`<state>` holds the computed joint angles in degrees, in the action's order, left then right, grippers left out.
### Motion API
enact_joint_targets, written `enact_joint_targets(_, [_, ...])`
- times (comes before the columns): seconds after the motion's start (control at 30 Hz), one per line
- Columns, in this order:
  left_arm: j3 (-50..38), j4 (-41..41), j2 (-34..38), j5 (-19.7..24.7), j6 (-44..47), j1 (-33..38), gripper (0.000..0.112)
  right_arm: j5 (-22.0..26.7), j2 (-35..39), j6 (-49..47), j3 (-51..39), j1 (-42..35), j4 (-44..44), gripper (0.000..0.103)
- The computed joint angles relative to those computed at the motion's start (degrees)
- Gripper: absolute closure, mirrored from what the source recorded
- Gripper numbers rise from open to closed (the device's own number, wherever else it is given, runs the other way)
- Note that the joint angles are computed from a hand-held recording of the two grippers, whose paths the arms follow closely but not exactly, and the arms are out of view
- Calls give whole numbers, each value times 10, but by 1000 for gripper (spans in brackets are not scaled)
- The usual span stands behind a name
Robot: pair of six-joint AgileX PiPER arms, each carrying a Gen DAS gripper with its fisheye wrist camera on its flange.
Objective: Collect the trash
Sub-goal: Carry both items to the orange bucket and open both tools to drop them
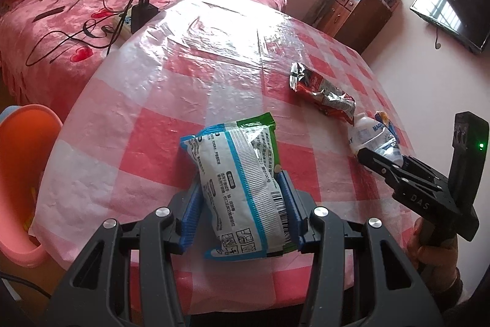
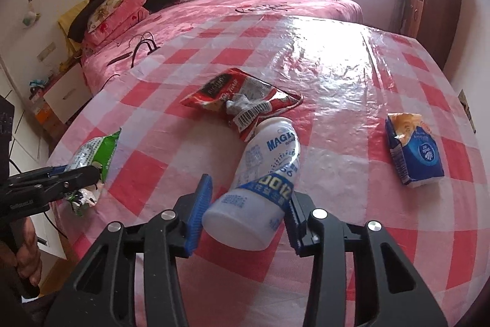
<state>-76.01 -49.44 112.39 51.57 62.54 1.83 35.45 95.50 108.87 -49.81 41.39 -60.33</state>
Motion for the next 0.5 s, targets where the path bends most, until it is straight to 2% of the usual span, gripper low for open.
enact_joint_targets(0.13, [-2,-4,3,7,2,5,63,17,-7,0,-3,17,0,59])
enact_joint_targets(0.5, [-7,-17,6,22,5,23,63,-1,-26,1,-20,31,-4,59])
